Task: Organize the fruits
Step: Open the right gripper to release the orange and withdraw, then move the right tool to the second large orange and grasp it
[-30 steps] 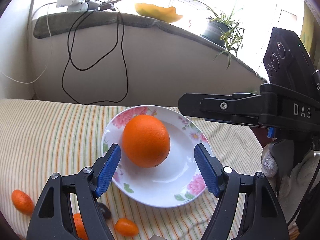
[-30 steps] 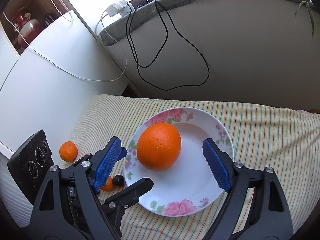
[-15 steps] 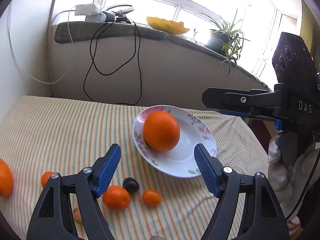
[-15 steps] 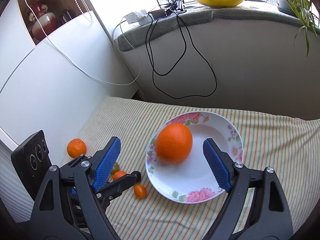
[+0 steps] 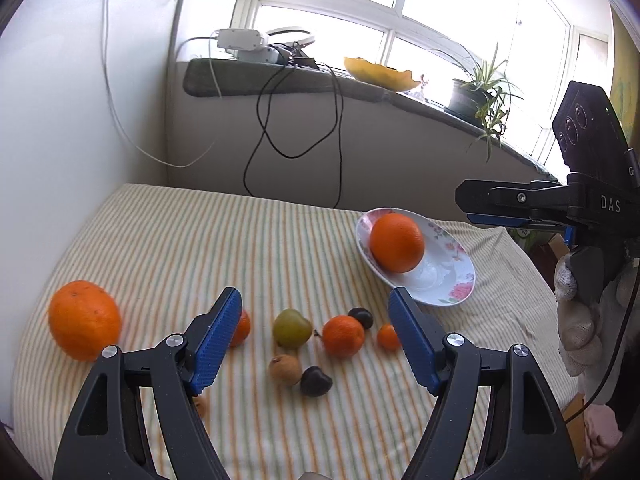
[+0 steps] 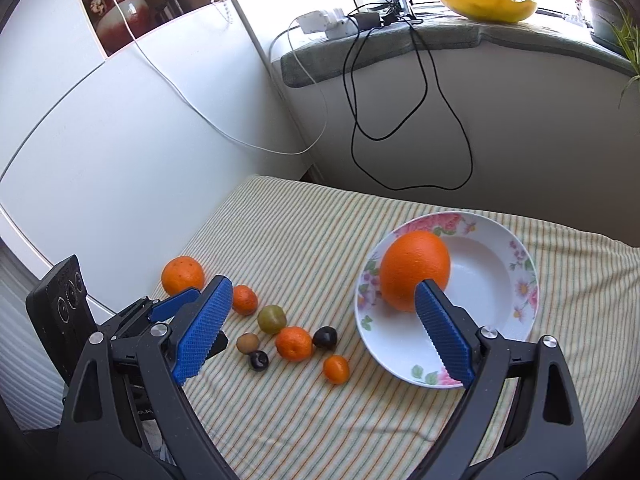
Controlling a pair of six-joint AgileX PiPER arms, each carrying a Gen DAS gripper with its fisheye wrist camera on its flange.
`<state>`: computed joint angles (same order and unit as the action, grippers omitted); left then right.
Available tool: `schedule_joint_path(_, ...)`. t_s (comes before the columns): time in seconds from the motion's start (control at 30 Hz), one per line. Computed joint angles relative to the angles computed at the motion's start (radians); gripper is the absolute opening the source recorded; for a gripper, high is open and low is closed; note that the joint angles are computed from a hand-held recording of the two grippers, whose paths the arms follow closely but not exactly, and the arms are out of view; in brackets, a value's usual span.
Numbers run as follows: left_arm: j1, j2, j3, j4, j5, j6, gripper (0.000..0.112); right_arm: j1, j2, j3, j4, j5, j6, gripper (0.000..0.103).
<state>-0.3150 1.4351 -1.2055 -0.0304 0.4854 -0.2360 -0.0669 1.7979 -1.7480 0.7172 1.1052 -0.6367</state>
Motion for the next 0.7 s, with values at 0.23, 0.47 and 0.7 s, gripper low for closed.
schedule_joint_path(0.23, 0.08, -0.107, 0.106, 0.035, 0.006, -0.015, 0.076, 0.072, -0.007, 0.002, -0.002, 0.018, -0.015, 0.094)
schedule_joint_path(0.47, 0.179, -0.176, 0.196, 0.053, 0.005, -0.021, 0.076, 0.172, 0.009, -0.005, -0.025, 0.025, -0.001, 0.094)
schedule_joint_path(0.7, 0.331, -0.192, 0.261, -0.089, -0.01, 0.134, 0.076, 0.275, 0.085, -0.085, -0.057, 0.051, 0.059, 0.094)
